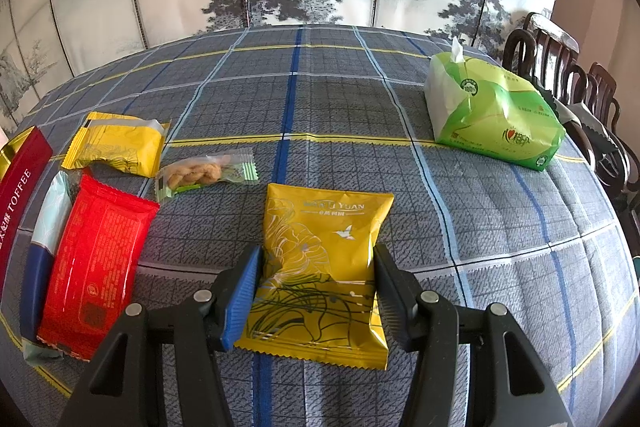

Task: Organize snacks
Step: 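Carry the yellow WANTIYUAN packet into the gold tin and open the right gripper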

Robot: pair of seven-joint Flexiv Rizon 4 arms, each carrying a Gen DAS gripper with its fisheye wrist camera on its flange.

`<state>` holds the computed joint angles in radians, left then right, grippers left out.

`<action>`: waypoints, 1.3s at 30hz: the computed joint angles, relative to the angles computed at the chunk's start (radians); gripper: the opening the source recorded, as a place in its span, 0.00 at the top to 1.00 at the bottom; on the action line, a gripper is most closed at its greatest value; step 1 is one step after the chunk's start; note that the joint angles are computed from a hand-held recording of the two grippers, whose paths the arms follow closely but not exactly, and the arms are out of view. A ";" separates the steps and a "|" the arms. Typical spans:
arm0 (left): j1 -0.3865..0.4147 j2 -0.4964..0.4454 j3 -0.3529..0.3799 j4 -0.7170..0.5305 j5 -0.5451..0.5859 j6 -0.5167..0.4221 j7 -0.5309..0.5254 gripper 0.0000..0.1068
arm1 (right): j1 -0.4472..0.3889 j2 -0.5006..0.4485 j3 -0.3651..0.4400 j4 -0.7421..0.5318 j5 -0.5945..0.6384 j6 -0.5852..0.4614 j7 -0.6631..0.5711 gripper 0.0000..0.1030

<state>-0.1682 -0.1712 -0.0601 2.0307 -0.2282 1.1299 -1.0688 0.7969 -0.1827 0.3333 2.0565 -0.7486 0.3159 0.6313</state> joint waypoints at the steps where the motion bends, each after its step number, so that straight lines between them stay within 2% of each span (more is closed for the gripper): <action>1: 0.001 0.004 -0.001 0.005 -0.005 0.005 0.006 0.40 | 0.000 0.000 0.000 -0.001 0.002 -0.003 -0.001 0.45; 7: 0.005 0.021 -0.004 0.028 -0.037 0.022 0.025 0.39 | -0.002 -0.006 -0.002 -0.016 0.025 -0.014 0.005 0.46; 18: 0.013 0.041 -0.006 0.057 -0.111 0.042 0.068 0.31 | 0.015 -0.019 -0.004 -0.075 0.068 -0.090 0.017 0.46; 28: 0.019 0.052 -0.003 0.073 -0.176 0.031 0.084 0.24 | 0.058 -0.046 -0.009 -0.190 0.007 -0.169 -0.017 0.46; 39: 0.042 0.068 0.020 0.086 -0.193 0.059 0.060 0.18 | 0.125 -0.201 -0.085 -0.407 -0.118 -0.058 -0.168 0.46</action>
